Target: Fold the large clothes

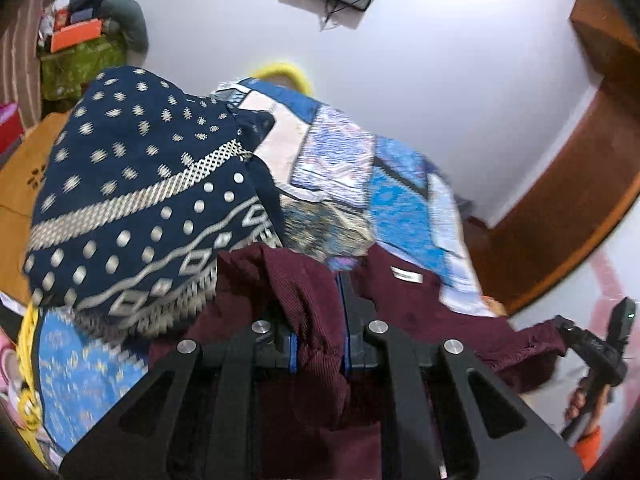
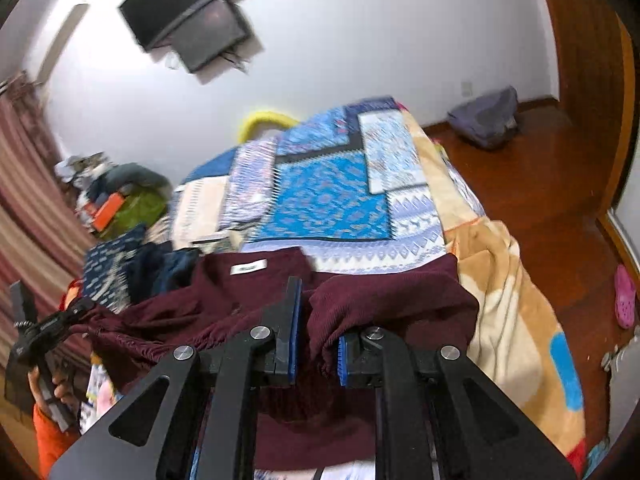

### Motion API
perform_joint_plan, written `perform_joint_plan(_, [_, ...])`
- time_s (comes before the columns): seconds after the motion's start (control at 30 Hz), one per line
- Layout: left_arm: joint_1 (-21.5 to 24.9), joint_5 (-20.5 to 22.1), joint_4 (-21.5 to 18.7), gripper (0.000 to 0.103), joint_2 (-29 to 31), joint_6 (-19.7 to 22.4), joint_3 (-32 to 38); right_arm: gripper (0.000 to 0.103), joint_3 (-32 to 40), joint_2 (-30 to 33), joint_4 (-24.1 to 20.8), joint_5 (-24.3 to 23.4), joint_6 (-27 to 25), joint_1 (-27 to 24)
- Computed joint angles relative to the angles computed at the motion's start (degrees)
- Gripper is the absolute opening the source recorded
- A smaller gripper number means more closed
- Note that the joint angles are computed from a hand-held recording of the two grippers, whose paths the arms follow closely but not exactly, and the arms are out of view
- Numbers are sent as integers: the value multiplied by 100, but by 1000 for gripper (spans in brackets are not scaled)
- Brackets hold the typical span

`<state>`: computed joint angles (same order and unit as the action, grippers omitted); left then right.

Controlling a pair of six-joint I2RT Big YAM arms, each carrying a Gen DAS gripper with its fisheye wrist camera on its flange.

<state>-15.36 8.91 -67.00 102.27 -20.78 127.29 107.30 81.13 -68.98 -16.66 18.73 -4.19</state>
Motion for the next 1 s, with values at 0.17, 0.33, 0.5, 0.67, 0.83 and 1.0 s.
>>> perform_joint_plan(0.17, [-210, -782, -414, 16, 721, 414, 738, 12, 349, 686, -300, 325, -55, 56])
perform_joint_plan(0.33, [-433, -1339, -925, 28, 1217, 932, 1460, 14, 689, 1022, -696, 636, -312, 154])
perform_joint_plan(0.5, [-559, -1032, -1525, 64, 1547, 1059, 2256, 45, 1487, 1385, -1525, 294, -455, 212])
perform_joint_plan(0.67, [-577, -648, -1959, 65, 1660, 904, 2802, 51, 1881, 1341, -1695, 356, -479, 376])
perform_joint_plan(0.83, [-411, -116, -1596, 65, 1095, 448, 2005, 75, 1820, 1017, -1536, 549, -537, 557])
perform_joint_plan(1.0, [-385, -580, -1093, 74, 378, 618, 1036, 76, 1472, 757, -1482, 701, -744, 771])
